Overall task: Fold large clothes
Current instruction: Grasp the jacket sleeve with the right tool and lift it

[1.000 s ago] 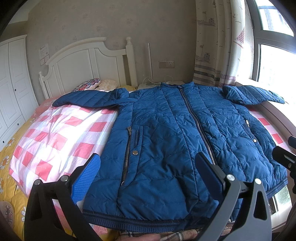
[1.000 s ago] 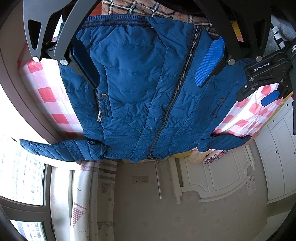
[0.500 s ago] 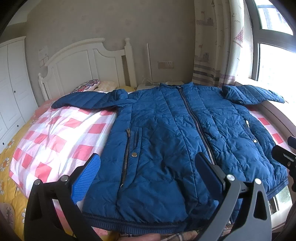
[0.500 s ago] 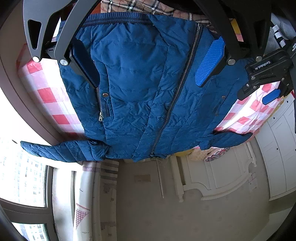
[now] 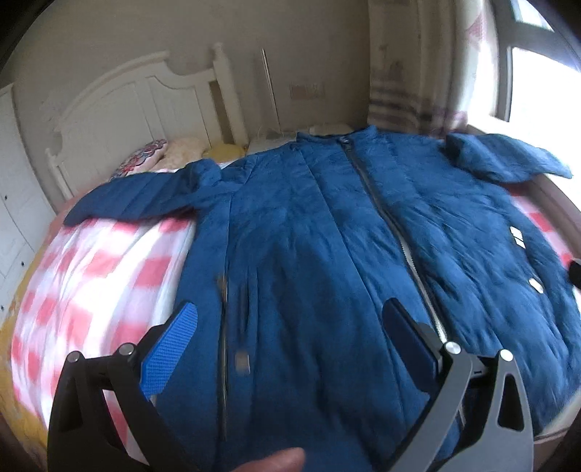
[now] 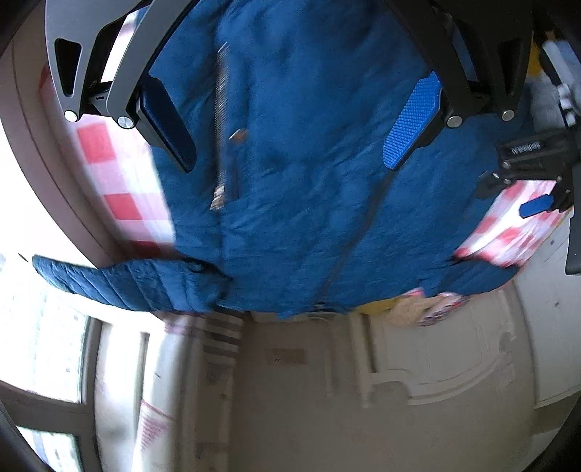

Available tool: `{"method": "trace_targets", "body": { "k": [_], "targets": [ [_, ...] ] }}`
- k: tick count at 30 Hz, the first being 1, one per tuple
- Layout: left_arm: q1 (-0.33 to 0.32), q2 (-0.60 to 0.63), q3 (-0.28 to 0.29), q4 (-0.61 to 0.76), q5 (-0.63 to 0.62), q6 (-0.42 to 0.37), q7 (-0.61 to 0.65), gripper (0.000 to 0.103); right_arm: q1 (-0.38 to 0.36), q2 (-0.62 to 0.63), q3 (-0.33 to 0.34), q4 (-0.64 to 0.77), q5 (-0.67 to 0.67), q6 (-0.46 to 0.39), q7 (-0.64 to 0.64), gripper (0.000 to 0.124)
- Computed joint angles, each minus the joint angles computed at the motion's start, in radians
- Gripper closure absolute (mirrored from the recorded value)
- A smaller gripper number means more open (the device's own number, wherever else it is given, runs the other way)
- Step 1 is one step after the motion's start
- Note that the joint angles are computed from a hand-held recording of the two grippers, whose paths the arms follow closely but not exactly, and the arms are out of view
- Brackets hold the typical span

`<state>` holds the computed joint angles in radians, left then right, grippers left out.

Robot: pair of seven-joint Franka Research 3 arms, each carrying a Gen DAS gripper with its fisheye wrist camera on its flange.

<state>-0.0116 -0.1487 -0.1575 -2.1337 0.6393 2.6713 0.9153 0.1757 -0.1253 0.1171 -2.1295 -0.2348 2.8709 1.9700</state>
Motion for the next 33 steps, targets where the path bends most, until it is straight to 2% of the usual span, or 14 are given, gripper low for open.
{"method": "trace_targets", "body": {
  "k": [2, 5, 9, 11, 14, 18, 19, 20, 21, 23, 24, 28, 31, 33],
  "targets": [
    [0.009, 0.141, 0.002, 0.164, 0.029, -0.067, 0.005, 0.002, -0.013, 0.078, -0.031, 0.083, 0.033, -0.012, 0.006, 0.025],
    [-0.01, 0.334, 0.034, 0.393, 0.03, -0.135, 0.05, 0.002, -0.025, 0.24, -0.096, 0.277, -0.014, -0.081, 0.115, 0.025],
    [-0.019, 0.513, 0.074, 0.597, -0.068, -0.195, 0.085, 0.002, -0.023, 0.431, -0.168, 0.521, 0.07, -0.164, 0.128, 0.025],
    [-0.019, 0.548, 0.088, 0.614, -0.102, -0.21, 0.092, 0.002, -0.022, 0.518, -0.2, 0.638, 0.115, -0.207, 0.145, 0.025],
    [0.03, 0.551, 0.065, 0.592, -0.245, -0.163, 0.137, 0.002, -0.021, 0.659, -0.257, 0.834, 0.156, -0.292, 0.229, 0.025],
    [0.0, 0.559, 0.093, 0.605, -0.234, -0.184, 0.13, 0.002, -0.031, 0.776, -0.298, 1.01, 0.155, -0.371, 0.303, 0.026],
    [0.001, 0.563, 0.093, 0.612, -0.243, -0.187, 0.127, 0.002, -0.035, 0.788, -0.3, 1.026, 0.157, -0.369, 0.319, 0.03],
    [0.003, 0.566, 0.091, 0.616, -0.256, -0.191, 0.126, 0.002, -0.046, 0.797, -0.293, 1.034, 0.165, -0.343, 0.319, 0.05],
    [0.006, 0.572, 0.088, 0.627, -0.269, -0.2, 0.132, 0.002, -0.039, 0.789, -0.296, 1.019, 0.159, -0.322, 0.324, 0.076],
    [0.004, 0.579, 0.089, 0.64, -0.277, -0.213, 0.134, 0.002, 0.011, 0.779, -0.357, 1.005, 0.078, -0.285, 0.376, 0.099],
    [0.004, 0.582, 0.089, 0.647, -0.28, -0.219, 0.137, 0.002, 0.04, 0.766, -0.383, 0.985, 0.021, -0.233, 0.381, 0.103],
    [0.004, 0.589, 0.089, 0.657, -0.286, -0.221, 0.152, 0.002, 0.121, 0.719, -0.385, 0.945, -0.134, -0.114, 0.249, 0.105],
    [0.003, 0.591, 0.091, 0.659, -0.287, -0.219, 0.153, 0.002, 0.131, 0.731, -0.268, 0.967, -0.138, -0.118, -0.048, 0.104],
    [0.003, 0.589, 0.092, 0.655, -0.287, -0.215, 0.152, 0.002, 0.102, 0.772, -0.138, 1.028, -0.035, -0.239, -0.285, 0.104]
  ]
}}
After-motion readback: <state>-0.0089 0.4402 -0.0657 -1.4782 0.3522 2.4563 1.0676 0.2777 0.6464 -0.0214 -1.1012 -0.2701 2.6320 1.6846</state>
